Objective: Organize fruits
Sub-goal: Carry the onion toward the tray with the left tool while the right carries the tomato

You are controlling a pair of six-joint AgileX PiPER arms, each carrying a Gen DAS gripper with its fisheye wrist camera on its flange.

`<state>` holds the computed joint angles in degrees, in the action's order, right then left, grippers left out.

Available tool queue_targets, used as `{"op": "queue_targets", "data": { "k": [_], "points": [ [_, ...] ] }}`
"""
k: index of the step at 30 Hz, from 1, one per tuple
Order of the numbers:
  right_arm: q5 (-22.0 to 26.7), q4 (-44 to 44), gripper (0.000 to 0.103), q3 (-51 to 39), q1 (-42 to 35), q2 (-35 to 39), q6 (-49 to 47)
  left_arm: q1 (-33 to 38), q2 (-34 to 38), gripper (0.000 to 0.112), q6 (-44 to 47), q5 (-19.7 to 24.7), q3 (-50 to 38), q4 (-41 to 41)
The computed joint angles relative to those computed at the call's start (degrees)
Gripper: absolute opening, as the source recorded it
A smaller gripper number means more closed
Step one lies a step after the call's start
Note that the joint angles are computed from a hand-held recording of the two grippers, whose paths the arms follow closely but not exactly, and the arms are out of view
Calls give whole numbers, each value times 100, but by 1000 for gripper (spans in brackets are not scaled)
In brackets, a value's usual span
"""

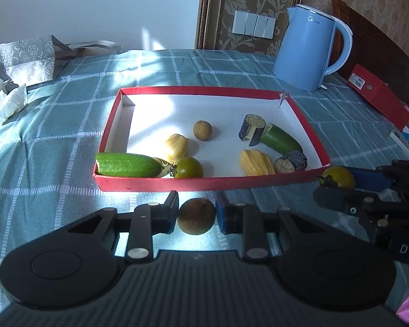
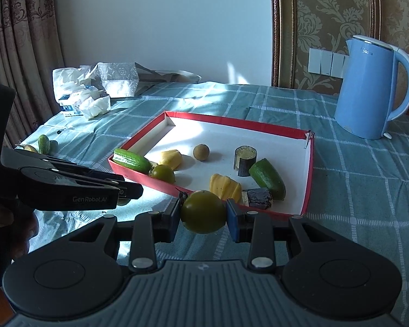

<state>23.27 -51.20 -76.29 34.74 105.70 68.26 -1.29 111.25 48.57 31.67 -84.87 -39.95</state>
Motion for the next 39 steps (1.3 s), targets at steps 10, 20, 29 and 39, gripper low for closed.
{"op": "queue_targets", "data": {
  "k": [10, 20, 29, 39],
  "points": [
    [14, 18, 35, 114, -74, -54, 56, -66, 174, 25, -401, 116, -406, 308],
    [32, -113, 35, 131, -36, -59, 206, -79, 187, 25, -550, 115, -485, 487],
    [51, -165, 35, 172, 5, -87, 284, -64, 195, 25, -591, 116, -489, 598],
    [72, -187, 35, 193, 23, -112, 287, -80, 185, 25, -681, 74, -472, 690]
  ]
}}
